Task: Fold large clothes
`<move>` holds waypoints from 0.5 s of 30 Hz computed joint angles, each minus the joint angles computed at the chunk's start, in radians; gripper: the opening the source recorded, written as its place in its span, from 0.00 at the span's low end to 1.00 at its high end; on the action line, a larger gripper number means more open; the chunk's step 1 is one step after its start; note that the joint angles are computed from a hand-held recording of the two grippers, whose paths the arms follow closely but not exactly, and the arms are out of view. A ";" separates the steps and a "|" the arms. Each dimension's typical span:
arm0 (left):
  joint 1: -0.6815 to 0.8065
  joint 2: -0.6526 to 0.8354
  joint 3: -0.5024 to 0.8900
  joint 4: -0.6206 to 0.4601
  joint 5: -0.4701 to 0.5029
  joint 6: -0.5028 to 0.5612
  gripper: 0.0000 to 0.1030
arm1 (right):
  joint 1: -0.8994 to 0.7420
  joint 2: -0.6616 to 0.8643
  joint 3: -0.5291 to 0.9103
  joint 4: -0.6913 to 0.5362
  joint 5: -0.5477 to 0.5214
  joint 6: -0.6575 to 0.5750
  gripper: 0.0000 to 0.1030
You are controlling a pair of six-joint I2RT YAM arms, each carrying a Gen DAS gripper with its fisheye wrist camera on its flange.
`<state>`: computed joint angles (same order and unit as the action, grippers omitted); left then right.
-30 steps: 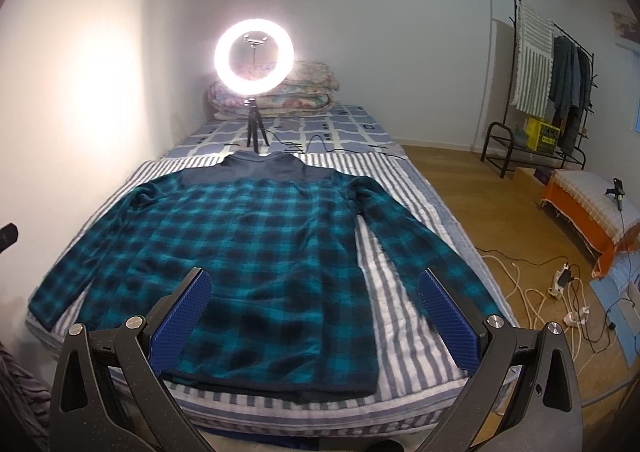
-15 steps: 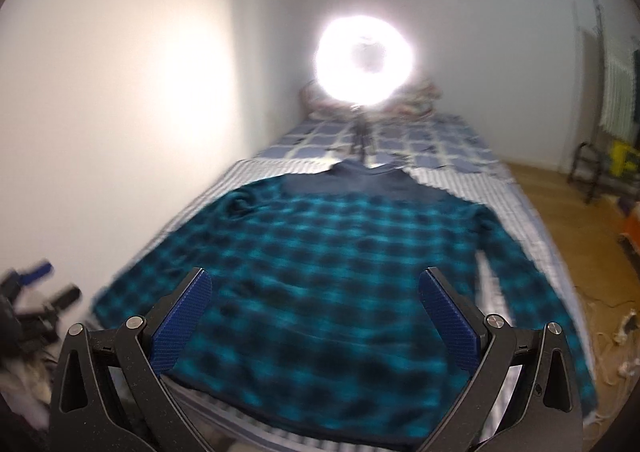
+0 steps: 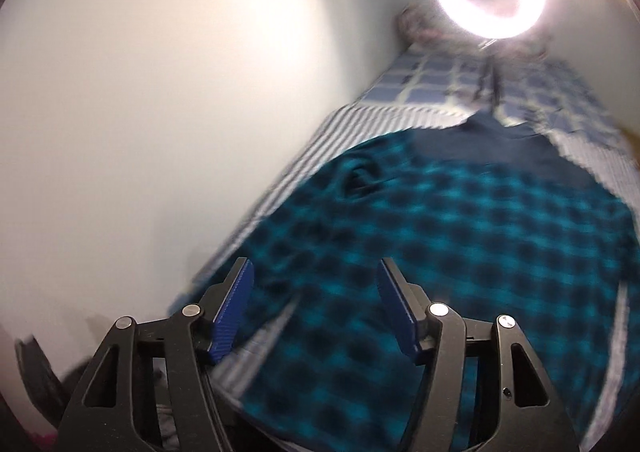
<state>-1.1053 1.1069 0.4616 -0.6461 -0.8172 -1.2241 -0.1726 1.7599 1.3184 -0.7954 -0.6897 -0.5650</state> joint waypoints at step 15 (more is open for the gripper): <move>0.232 -0.223 -0.175 0.145 0.154 0.226 0.39 | 0.405 0.605 0.554 0.015 0.252 0.440 0.60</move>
<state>-0.8731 0.8838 0.2870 -0.5008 -0.6636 -0.9979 0.2322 2.3649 1.8728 -0.7799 -0.4377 -0.1248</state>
